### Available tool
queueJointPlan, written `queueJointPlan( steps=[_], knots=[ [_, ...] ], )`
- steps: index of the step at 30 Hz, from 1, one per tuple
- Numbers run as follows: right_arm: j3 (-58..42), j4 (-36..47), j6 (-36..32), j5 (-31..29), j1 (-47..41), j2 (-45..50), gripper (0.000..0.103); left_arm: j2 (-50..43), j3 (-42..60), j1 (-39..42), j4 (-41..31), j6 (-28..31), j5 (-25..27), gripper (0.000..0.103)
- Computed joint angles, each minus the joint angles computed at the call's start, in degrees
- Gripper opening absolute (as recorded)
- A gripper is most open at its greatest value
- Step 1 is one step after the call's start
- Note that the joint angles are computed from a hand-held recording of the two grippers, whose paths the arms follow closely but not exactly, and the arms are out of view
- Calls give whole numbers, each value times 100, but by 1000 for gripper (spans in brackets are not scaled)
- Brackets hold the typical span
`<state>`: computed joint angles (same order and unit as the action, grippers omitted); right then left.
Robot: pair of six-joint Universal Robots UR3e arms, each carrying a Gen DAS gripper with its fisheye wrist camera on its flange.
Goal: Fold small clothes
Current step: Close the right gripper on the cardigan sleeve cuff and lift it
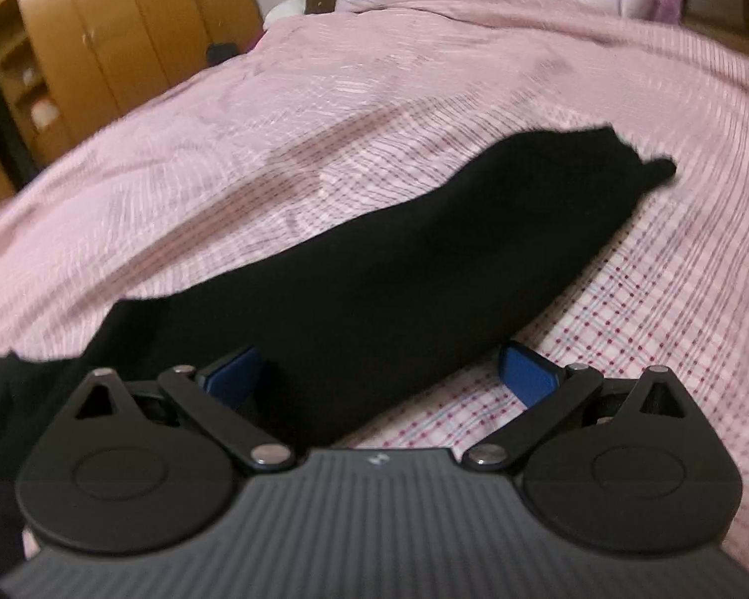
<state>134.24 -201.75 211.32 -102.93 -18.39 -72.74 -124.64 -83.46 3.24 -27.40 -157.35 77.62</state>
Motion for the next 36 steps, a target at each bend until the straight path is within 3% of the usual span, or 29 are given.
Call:
queueJointPlan(
  steps=[4,13,18,19,22,23,25,28,36],
  knots=[
    [444,-1323,-133,311,-277,447,103,11,-195,3,299,-101,8,103],
    [661,-2238,622,1165,-1076,640,103,40,-302,-40,424,-178,81,103],
    [515,-2342,856,1270,-1245,803,101,119,-637,9,813,-174,17,103],
    [457,-2200,840,1186,-1207,760,95,137,-643,17,790,-199,8,103],
    [266,-1426,773,703,-1001,477,57,207,-624,26,647,-131,-4,103],
    [309,-1324,778,672,-1013,380,37,242,-613,27,569,-87,-2,103],
    [608,-1342,874,997,-1245,123,15,323,-580,46,370,-8,-25,103],
    [1044,-1746,1042,977,-1327,-72,8,446,-513,99,60,65,-73,103],
    [1878,-2204,1070,552,-1132,-776,8,898,-800,372,-98,210,-55,103]
  ],
)
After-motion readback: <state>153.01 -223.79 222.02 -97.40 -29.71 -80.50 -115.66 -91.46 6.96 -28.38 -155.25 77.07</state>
